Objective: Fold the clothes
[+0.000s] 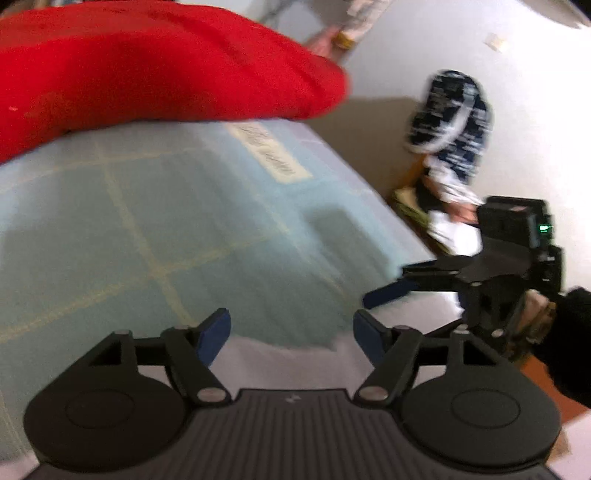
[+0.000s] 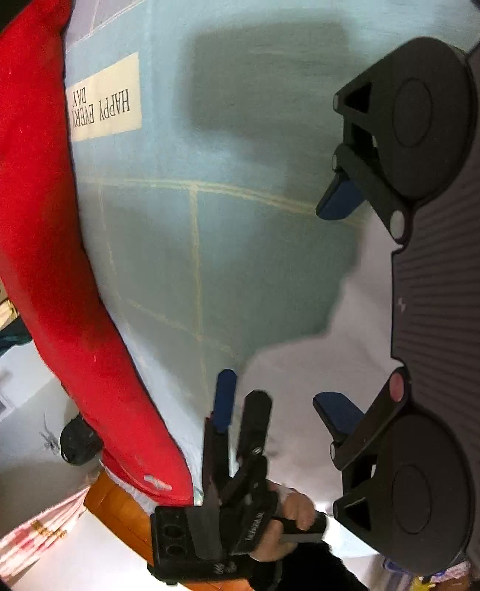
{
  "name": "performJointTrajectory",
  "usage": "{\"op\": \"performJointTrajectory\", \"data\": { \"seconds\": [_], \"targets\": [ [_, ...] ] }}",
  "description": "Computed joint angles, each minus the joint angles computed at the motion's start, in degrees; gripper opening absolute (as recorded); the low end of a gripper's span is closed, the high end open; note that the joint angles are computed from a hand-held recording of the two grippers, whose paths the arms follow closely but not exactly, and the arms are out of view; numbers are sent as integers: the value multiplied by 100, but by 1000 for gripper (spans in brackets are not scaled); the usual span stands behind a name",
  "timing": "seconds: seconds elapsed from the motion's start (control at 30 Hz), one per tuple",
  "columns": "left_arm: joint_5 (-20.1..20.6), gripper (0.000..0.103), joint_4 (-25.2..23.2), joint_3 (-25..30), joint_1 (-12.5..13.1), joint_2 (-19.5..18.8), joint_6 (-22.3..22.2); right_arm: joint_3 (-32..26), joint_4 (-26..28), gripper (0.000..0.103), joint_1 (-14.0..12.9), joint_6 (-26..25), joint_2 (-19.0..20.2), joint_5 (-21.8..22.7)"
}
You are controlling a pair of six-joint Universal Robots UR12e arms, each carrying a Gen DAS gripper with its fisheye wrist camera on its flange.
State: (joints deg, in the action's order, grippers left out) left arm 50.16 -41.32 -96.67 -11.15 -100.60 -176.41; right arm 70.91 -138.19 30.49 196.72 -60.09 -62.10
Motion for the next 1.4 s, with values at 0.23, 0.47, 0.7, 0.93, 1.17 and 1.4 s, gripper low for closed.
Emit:
{"op": "performJointTrajectory", "data": {
  "seconds": [0.23, 0.47, 0.7, 0.93, 1.17, 1.4],
  "targets": [
    [1082, 68, 148, -90, -270, -63, -271, 476, 106, 102, 153, 69, -268, -572],
    [1545, 65, 572, -126, -271, 72, -266, 1254, -12, 103, 270, 902, -886, -1431],
    [2204, 62, -424, 551, -363, -245, 793, 1563, -219, 103, 426, 1076, -1058, -1814],
    [2554, 60, -951, 589, -417, -142, 1720, 1128, -14, 103, 433, 1079, -936, -1927],
    [2376, 60, -933, 786, -448, -352, 1477, 155, -457, 103, 389, 477, -214, -2057],
    [2347, 66, -696, 330, -353, -59, 1815, -407, 599, 103, 695, -147, 247, -3078]
  ]
}}
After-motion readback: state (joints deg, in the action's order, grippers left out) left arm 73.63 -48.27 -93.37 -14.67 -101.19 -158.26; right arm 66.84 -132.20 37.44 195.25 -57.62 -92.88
